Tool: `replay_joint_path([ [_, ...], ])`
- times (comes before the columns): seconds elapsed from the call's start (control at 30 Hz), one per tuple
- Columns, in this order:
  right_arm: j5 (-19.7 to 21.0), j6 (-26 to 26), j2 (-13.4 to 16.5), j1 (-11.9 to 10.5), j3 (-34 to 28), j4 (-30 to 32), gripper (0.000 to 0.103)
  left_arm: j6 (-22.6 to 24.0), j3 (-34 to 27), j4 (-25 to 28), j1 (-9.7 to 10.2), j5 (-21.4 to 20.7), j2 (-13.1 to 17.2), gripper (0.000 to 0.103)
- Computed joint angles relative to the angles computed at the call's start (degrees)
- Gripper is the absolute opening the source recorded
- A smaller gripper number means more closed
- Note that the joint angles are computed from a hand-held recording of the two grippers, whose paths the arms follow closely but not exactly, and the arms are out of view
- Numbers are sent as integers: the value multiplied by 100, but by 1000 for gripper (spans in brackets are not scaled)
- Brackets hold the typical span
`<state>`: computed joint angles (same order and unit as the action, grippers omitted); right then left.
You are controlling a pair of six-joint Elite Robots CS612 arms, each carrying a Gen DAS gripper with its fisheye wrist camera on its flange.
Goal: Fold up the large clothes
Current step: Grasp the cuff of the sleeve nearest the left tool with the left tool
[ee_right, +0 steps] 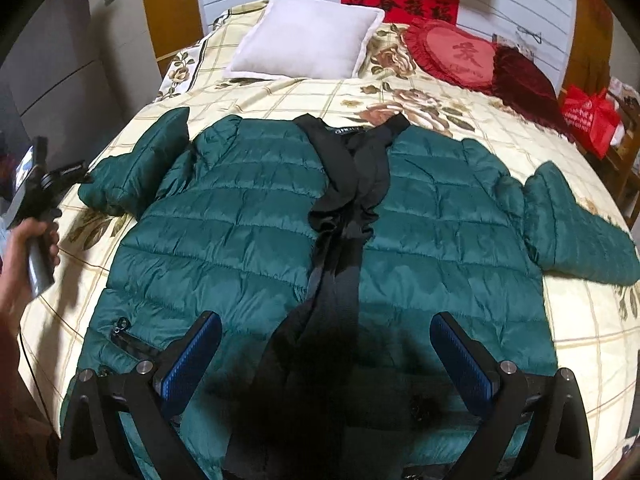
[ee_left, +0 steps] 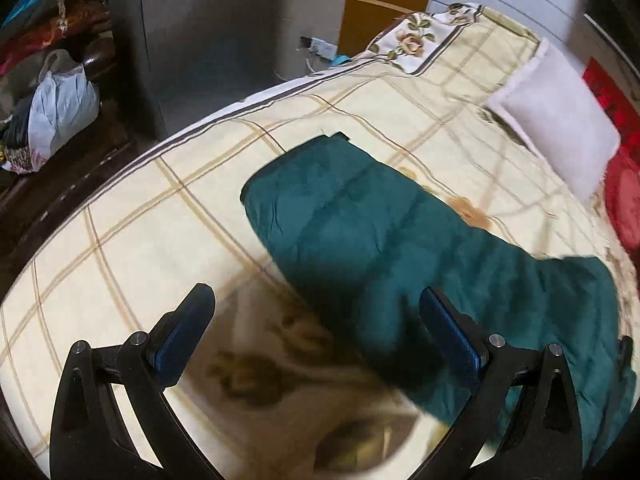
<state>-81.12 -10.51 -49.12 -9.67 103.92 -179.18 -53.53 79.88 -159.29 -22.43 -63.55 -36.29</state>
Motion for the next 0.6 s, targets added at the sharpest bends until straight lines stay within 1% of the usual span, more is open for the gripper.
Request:
replay_joint_path([
  [0.03, 16, -9, 6, -4, -11, 15, 103, -6, -90, 129, 13, 64, 47, 103],
  [0.13, 45, 3, 29, -15, -62, 129, 103, 24, -238, 216, 37, 202, 147, 103],
  [0.23, 38, -15, 64, -10, -117, 226, 103, 62, -340, 267, 82, 197, 212, 103],
  [0.33, 27, -31, 91, -1, -148, 273, 103, 128, -452, 254, 146, -5, 290, 102],
  [0.4, 22, -31, 99, 0, -149, 270, 103, 161, -502, 180, 186, -200, 332, 99],
  [0.47, 17, -24, 104, -2, -151, 285, 103, 173, -495, -1, 225, -427, 357, 81],
  [0.5, 20, -23, 103, -5, -151, 309, 103, 160, -479, -141, 255, -601, 370, 76],
  [0.53, 20, -22, 102, -8, -148, 316, 103, 135, -494, -205, 268, -666, 390, 69],
  [0.57, 14, -19, 100, -10, -143, 322, 103, 126, -458, -317, 271, -649, 386, 58],
  [0.6, 14, -19, 97, -16, -135, 324, 103, 143, -438, -399, 278, -670, 383, 51],
])
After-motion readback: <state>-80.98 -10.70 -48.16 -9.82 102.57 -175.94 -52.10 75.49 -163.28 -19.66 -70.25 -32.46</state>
